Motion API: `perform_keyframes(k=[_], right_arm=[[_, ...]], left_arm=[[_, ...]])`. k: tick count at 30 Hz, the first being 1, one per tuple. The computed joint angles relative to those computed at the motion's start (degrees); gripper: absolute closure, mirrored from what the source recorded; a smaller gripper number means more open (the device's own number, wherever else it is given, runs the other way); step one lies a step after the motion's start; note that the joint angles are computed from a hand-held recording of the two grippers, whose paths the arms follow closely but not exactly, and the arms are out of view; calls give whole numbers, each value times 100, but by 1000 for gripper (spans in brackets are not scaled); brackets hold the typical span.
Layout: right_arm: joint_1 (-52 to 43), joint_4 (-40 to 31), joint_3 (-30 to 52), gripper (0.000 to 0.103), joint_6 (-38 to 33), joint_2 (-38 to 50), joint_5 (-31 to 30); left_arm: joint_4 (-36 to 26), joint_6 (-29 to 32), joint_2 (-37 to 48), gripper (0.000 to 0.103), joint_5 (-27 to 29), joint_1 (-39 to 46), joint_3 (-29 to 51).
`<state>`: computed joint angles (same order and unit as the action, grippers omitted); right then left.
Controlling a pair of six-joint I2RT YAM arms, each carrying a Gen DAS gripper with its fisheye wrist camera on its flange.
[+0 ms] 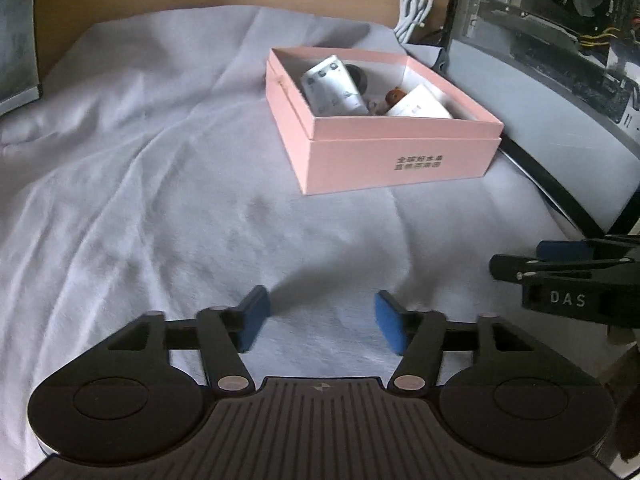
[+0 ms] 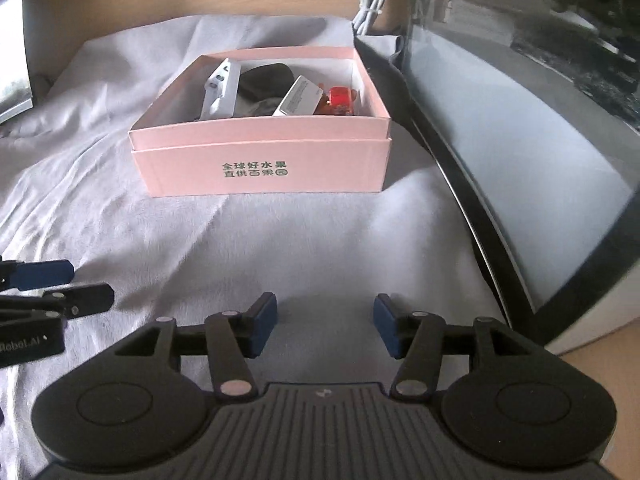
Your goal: Organize rigid objects
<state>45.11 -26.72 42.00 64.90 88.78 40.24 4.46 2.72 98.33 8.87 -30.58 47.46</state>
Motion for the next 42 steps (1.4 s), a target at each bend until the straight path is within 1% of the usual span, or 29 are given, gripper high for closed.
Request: perform_keyframes(k=[1,2,5,7,8,9,10,11,12,14,15,17,18,19,21,24,28,35,42], right_arm=[[14,36,-53,45,-27,-38,11],[35,95,-128,45,-95,-102,10],[-118,493,-403,43,-585,-327,-131],[-203,780,-631,41,-931,-548,-268],[-219,871,-742,40,-1044,-684,-351],[-202,900,-822,40,-1109,-803,-402],[-160,948,-936,40,-1181,-965,-422],[-45,968,-1066,39,-1181,-1152,-338],[90,849,-1105,39,-1065,-1259,-198],[431,353,-1074,39,-560,-1508,66],[636,84,-1054,37,-219,-1661,224],[1205,-476,-975,29,578,-1836,779],[1483,-730,-911,29,927,-1823,1041],[1656,-911,-845,29,1119,-1782,1180],[1888,-1137,-720,29,1243,-1706,1369],[2086,-1424,-605,29,1415,-1675,1602],[2131,-1563,-587,29,1564,-1739,1647],[2295,-1842,-514,29,1880,-1677,1728],[2314,-1910,-465,29,1985,-1616,1688]], left_arm=[[64,-59,66,28,-111,-107,30],[83,-96,77,26,-289,-227,22],[137,-283,110,24,-1030,-651,-1],[128,-663,166,24,-1216,-774,73],[123,-827,160,25,-1174,-773,91],[183,-1012,106,27,-948,-716,41],[275,-1103,42,35,-684,-641,-32],[392,-1140,-48,39,-490,-607,-141],[411,-1183,-220,45,-452,-626,-274],[144,-1339,-618,45,-519,-715,-438],[144,-1388,-937,44,-669,-808,-650],[357,-1397,-1528,44,-1251,-1107,-1118],[483,-1390,-1799,44,-1495,-1244,-1328],[547,-1416,-1982,44,-1668,-1344,-1450],[669,-1487,-2224,44,-1911,-1478,-1590],[614,-1529,-2345,44,-2069,-1587,-1614],[451,-1552,-2370,44,-2104,-1695,-1576],[488,-1554,-2446,44,-2159,-1751,-1656],[434,-1495,-2404,44,-2140,-1732,-1616]])
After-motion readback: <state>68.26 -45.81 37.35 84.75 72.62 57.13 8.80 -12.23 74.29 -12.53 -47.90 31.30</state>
